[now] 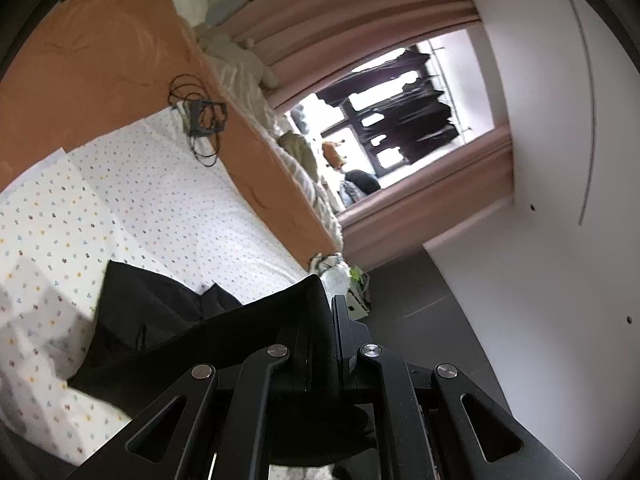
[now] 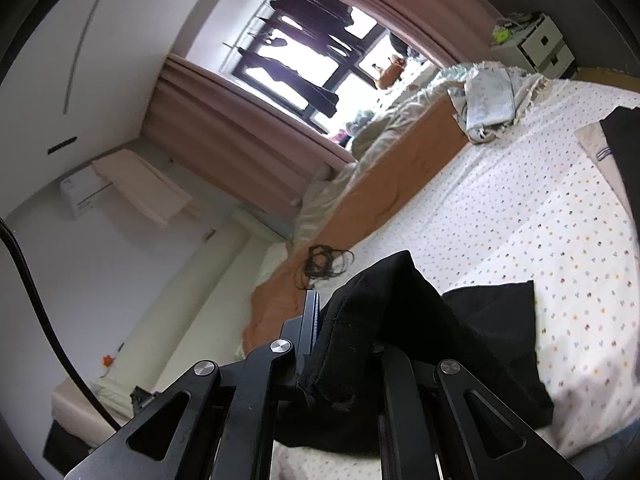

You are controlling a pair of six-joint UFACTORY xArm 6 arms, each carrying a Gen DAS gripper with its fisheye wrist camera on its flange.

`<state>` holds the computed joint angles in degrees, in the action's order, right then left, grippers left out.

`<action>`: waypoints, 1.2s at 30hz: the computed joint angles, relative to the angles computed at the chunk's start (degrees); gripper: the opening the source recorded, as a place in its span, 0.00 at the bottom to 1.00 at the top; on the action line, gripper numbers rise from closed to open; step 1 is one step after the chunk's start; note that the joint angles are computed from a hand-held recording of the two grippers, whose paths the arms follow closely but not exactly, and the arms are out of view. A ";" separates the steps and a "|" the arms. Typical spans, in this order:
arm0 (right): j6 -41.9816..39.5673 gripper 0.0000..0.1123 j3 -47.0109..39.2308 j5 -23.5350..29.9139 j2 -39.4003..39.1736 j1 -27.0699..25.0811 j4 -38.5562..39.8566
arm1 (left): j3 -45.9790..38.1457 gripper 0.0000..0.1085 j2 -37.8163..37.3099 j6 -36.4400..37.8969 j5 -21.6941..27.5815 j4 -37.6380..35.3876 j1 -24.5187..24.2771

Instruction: Fold large clothes

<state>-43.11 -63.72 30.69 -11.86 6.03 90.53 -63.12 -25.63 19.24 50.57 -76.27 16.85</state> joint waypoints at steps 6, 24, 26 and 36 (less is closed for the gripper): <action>2.98 0.08 -8.55 1.48 11.12 -0.51 -2.85 | -3.77 0.06 8.95 -0.84 -4.52 1.66 -3.15; 33.41 0.08 -46.09 6.45 52.07 -0.96 -31.30 | -27.79 0.06 44.89 -17.24 -8.27 18.68 -7.49; 36.68 0.08 -50.91 7.95 55.45 -1.02 -34.04 | -29.65 0.07 46.62 -17.95 -8.45 20.05 -7.61; 38.57 0.57 -41.01 3.10 47.21 -0.55 -39.86 | -20.78 0.63 37.43 -14.12 -9.84 17.73 -8.06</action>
<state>-4.54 -104.73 33.79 35.35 5.49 50.67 -83.90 11.81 5.12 40.73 -58.54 8.79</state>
